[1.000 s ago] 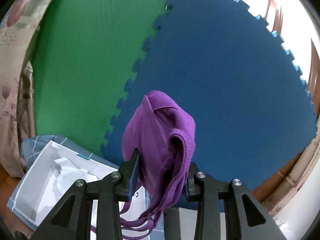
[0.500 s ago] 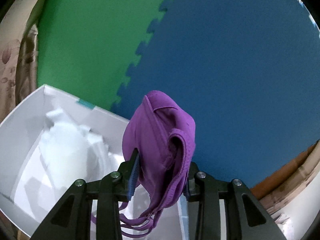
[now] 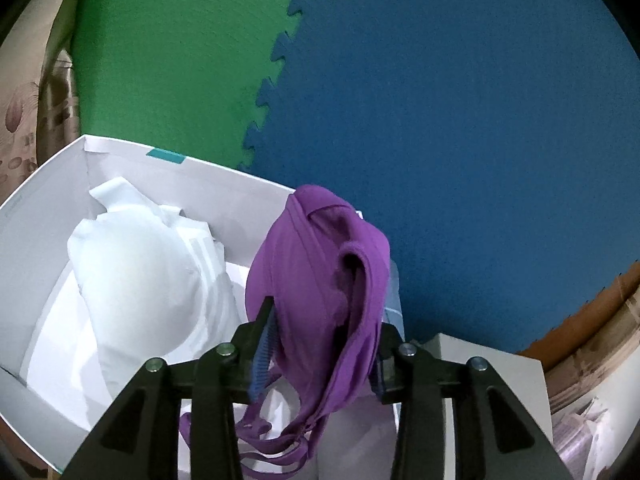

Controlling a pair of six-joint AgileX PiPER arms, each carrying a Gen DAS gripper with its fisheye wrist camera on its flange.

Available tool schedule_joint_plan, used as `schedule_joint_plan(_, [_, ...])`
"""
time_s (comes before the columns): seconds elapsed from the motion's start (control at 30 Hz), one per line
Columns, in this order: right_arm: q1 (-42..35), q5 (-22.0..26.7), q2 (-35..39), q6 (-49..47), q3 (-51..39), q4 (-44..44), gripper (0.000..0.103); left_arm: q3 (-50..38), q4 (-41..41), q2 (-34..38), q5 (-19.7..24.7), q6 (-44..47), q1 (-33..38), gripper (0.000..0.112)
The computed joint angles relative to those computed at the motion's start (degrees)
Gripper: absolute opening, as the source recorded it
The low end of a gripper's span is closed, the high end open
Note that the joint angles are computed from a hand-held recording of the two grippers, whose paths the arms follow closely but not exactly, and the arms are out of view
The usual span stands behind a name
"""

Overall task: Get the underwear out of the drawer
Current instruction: 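Open the right tool to drop the purple bra into the box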

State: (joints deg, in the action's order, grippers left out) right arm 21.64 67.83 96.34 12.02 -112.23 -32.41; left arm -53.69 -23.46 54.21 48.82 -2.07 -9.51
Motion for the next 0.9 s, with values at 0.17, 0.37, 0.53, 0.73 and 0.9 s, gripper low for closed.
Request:
schedule_joint_plan(0.17, [-0.9,-0.8,-0.1,-0.3,1.1,1.7,0.044,0.2,0.4,0.0,0.0,-0.1,-0.3,0.102])
schedule_joint_plan(0.37, [-1.4,-2.9,-0.4,0.5,4.7,2.2,0.056,0.6,1.3,0.5,-0.4,-1.1,-0.5,0.102])
schedule_joint_plan(0.53, [-4.2,-5.1,-2.3,0.1,7.4,9.0,0.065,2.0,7.0,0.6,-1.7,-5.7,-4.7,0.102])
schedule_joint_plan(0.73, [-4.7,-16.9,-14.7,2.4,18.6,10.4,0.066,4.0,17.8,-0.7,-3.5,-15.0,-12.9,0.102])
schedule_joint_plan(0.9, [-10.0,-24.6,-36.5,-7.0,31.8,22.6,0.079,4.4,33.1,-0.5,-3.5,-28.6,-25.6,0.102])
